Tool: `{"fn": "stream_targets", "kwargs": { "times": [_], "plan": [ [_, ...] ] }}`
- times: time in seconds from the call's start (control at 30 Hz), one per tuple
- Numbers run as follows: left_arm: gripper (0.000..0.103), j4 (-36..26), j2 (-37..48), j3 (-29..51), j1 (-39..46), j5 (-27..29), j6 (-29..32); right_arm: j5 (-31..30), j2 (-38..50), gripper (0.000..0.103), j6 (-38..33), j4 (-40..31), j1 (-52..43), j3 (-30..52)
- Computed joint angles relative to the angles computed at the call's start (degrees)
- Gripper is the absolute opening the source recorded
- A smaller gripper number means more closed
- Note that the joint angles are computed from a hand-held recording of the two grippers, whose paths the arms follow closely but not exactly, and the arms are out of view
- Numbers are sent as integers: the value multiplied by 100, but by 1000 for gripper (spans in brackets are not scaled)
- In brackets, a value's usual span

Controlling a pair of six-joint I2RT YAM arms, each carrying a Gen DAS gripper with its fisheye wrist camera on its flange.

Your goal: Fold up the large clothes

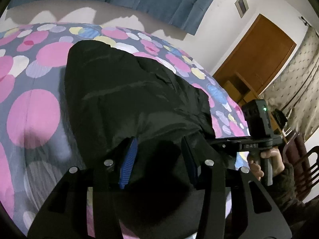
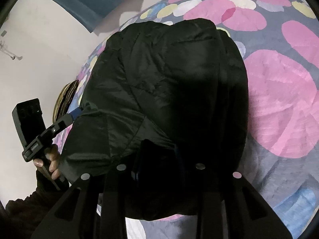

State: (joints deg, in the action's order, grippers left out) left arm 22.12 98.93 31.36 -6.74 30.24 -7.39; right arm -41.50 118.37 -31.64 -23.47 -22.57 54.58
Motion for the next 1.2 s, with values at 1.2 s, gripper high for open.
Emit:
{"fn": "stream_targets", "kwargs": {
  "times": [1.2],
  "plan": [
    [45,69,284,155,-381,-686,300,269,-774,35,991,478,480,315]
  ]
}}
